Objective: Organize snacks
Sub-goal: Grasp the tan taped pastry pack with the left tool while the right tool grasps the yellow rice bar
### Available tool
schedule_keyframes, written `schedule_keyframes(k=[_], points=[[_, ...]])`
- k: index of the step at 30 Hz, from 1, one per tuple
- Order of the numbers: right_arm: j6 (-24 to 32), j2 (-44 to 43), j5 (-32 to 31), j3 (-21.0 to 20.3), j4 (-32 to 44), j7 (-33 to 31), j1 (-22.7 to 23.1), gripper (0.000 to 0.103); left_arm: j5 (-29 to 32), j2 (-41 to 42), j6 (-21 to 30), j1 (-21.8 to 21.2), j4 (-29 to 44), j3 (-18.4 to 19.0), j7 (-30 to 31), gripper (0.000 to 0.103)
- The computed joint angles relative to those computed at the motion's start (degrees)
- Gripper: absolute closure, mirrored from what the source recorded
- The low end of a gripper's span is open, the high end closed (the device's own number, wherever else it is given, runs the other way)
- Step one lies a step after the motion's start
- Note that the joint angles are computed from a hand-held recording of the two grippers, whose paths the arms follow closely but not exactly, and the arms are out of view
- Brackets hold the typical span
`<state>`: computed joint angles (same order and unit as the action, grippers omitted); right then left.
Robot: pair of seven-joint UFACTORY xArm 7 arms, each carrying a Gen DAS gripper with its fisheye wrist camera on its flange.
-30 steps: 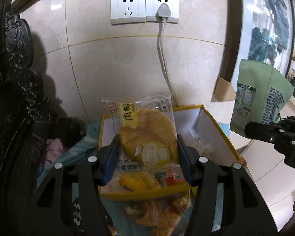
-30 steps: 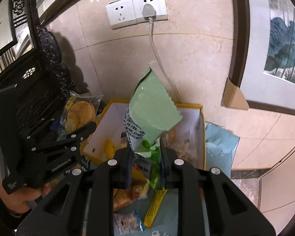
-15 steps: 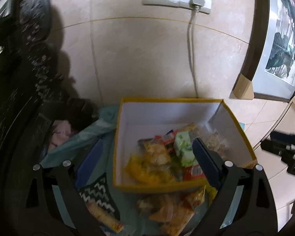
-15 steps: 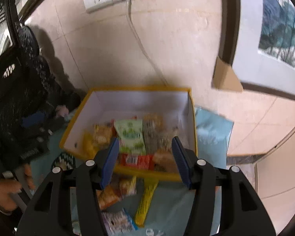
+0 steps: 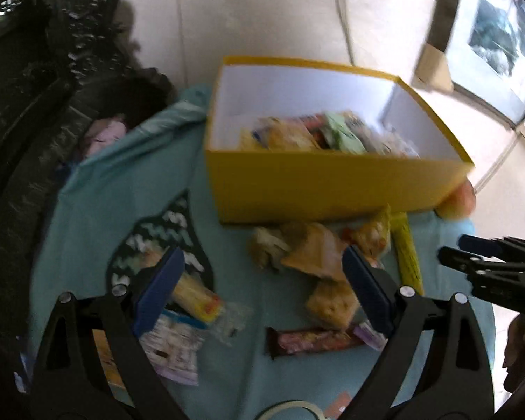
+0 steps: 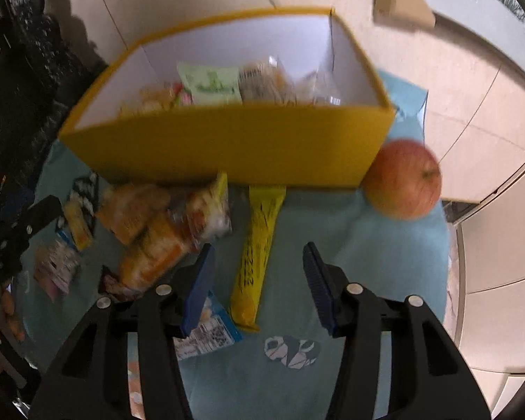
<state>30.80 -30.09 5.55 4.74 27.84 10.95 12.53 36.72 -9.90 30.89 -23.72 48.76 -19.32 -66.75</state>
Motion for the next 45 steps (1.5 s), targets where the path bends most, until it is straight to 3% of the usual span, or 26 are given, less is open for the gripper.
schedule_keyframes(k=[4,10,11,12,14,17,20,21,23,24,28,35,45], points=[[-0.89,1.94,-0.47,0.55,-0.98,-0.51,0.53,0.051,3.3,3.81,0.27,-0.82,2.51,-0.87,-2.41,0.01],[-4.0,5.86,1.54,-0.2,-1.69,-1.65,2.2,0.059,7.37,10.66,1.68,-3.87,8.88,1.81,-3.95,0.01],[-4.45,6.38,1.72,-0.16,-1.66,-1.68,2.28,0.059,7.84,11.93,2.08,-4.59,9.95,2.4,-3.46,0.013],[-4.94,7.3,1.91,-0.14,-1.32,-1.69,2.34,0.059,8.08,13.16,1.93,-5.27,10.72,3.03,-2.55,0.023],[-5.82,8.82,2.2,-0.05,-0.83,-1.64,2.39,0.059,5.92,14.97,1.1,-6.32,11.65,4.22,0.3,0.035],[-6.76,11.44,2.16,0.32,0.22,-1.03,2.13,0.059,4.73,17.14,-0.33,-7.83,12.08,5.69,3.08,0.046],[-7.6,12.96,-4.35,3.66,1.0,1.35,-0.03,0.06,5.03,18.4,-2.4,-9.1,11.25,7.02,5.63,0.06],[-6.87,13.21,-6.72,4.56,1.49,2.27,-0.59,0.064,5.75,18.12,-3.46,-9.36,10.55,7.62,5.13,0.065],[-6.44,12.76,-5.51,2.87,1.39,0.92,0.56,0.082,3.76,17.36,-5.58,-8.9,8.97,8.04,6.35,0.07],[-6.36,12.47,-5.08,2.59,1.22,1.1,0.72,0.082,2.99,16.83,-6.5,-8.66,8.18,8.17,6.92,0.073],[-7.2,8.12,-0.03,-0.41,-1.66,-1.56,2.84,0.082,3.15,13.1,-8.55,-8.0,4.56,8.15,5.91,0.074],[-5.61,2.04,3.23,-1.39,-4.13,-2.44,3.51,0.082,2.97,7.43,-9.5,-5.45,0.35,5.17,3.87,0.075],[-0.98,-8.8,4.57,-3.5,-6.41,-6.19,2.68,0.082,0.6,-0.23,-9.01,-2.47,-2.38,0.25,3.36,0.075]])
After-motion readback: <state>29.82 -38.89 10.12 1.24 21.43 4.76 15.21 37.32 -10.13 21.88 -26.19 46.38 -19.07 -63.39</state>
